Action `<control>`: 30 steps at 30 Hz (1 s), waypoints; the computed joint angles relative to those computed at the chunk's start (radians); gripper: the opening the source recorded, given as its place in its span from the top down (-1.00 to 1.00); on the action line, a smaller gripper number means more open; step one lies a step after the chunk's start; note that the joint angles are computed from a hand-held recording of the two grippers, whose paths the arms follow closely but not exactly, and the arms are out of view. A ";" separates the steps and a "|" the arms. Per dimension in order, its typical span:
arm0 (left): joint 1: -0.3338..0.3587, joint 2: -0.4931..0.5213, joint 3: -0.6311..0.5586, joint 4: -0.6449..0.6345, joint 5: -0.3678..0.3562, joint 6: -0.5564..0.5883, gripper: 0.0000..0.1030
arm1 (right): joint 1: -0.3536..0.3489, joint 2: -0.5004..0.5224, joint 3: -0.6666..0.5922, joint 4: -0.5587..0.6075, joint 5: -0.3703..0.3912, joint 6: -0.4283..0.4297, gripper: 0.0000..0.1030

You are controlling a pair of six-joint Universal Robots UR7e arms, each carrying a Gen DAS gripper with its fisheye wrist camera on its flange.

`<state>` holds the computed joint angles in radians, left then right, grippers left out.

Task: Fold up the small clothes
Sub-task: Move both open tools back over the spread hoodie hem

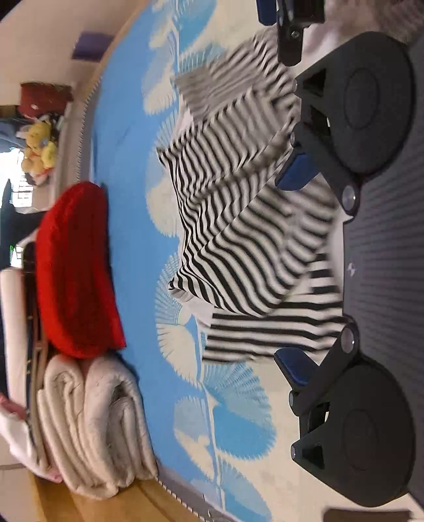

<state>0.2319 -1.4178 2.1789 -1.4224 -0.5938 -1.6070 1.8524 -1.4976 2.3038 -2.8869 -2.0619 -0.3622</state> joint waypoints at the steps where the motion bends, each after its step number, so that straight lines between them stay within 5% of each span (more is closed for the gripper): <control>1: -0.046 -0.012 -0.005 0.052 -0.031 -0.055 -0.99 | 0.014 -0.055 0.024 0.027 -0.003 0.014 -0.64; 5: -0.248 -0.008 -0.023 0.195 -0.179 -0.291 -0.99 | 0.087 -0.274 0.125 0.139 -0.032 0.080 -0.65; 12: -0.474 0.032 -0.031 0.200 -0.370 -0.441 -0.99 | 0.218 -0.561 0.195 0.406 -0.093 0.155 -0.65; 19: -0.601 0.065 -0.073 0.289 -0.497 -0.561 -0.99 | 0.350 -0.734 0.222 0.590 -0.157 0.228 -0.65; 30: -0.685 0.105 -0.134 0.358 -0.565 -0.631 -0.99 | 0.473 -0.859 0.207 0.804 -0.180 0.366 -0.65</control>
